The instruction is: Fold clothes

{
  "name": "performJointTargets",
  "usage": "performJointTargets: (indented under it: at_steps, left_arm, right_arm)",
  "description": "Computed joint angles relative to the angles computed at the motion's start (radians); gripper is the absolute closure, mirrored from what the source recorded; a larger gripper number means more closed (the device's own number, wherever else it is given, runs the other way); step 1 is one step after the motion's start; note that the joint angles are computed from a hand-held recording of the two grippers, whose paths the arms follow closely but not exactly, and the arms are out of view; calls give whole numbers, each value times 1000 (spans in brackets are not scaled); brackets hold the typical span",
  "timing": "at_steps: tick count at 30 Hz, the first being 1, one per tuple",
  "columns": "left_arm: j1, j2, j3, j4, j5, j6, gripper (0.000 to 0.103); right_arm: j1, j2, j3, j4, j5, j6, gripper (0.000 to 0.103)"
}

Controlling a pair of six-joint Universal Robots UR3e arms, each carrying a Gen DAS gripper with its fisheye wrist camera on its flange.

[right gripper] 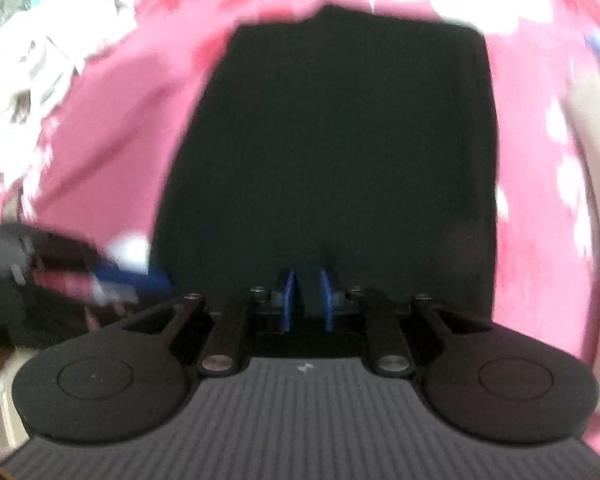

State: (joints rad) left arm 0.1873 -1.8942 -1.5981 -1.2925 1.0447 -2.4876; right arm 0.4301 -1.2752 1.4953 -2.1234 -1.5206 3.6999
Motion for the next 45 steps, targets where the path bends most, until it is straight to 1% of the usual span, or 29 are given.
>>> performJointTargets:
  at_steps: [2,6,8,11,12,14,16,17,19,21,22,25,27,29,31,32,35,37,40,41,44,45]
  left_arm:
    - [-10,0,7,1,12,3,69]
    - [-25,-7,28,-7,31,-13,69]
    - [-37,-6,32,-1,45,-19,69]
    - [-48,-3,30,11,58,-24,69]
    - [-50,-2,29,13,61,-25,69]
    - [-55,-1,27,19,64,-29,69]
    - [-59,-3,27,23,62,-40,69]
    - [-59,-3,25,25,60,-42,69]
    - [-57,-3,21,28,58,-40,69]
    - [-56,-2,20,29,58,-41,69]
    - [-54,0,17,31,59,-40,69]
    - [-55,5,9,41,64,-43,69]
    - [-58,7,7,45,68,-46,69]
    - [-61,7,9,47,68,-50,69]
    - [-58,8,5,48,63,-50,69]
    - [-55,11,0,50,60,-49,69]
    - [-45,22,-22,63,51,-48,69]
    - [-41,29,-35,73,48,-51,69]
    - [-41,35,-49,88,48,-61,69]
    - [-42,36,-50,91,50,-62,69]
    - [-43,40,-53,93,52,-60,69]
    - [-41,41,-55,93,50,-59,69]
  right_arm:
    - [8,-67,32,89,9,-5,90]
    - [-16,-144,24,178,-5,-61,89]
    - [-42,-138,17,117,-10,-112,89]
    - [-84,-100,28,-11,-14,-208,89]
    - [-95,-90,40,-30,-19,-229,89]
    - [-108,-90,75,-16,-44,-250,91]
    - [-110,-138,121,53,-75,-250,93]
    - [-110,-164,142,92,-90,-249,91]
    - [-111,-207,124,222,-123,-214,91]
    - [-119,-240,106,274,-142,-197,91]
    - [-123,-245,98,261,-146,-202,91]
    - [-122,-174,54,114,-139,-269,91]
    - [-122,-99,35,-14,-107,-311,91]
    - [-118,-29,14,-79,-82,-350,92]
    - [-120,-15,31,-69,-90,-380,93]
    - [-121,-33,67,-57,-99,-375,93]
    - [-151,-119,110,70,-101,-344,91]
    - [-144,-129,72,135,-147,-356,91]
    - [-163,-91,24,39,-149,-399,91]
    - [-170,-61,7,-14,-138,-419,91]
    - [-181,74,-64,-150,-113,-514,92]
    - [-182,117,-95,-166,-112,-528,93]
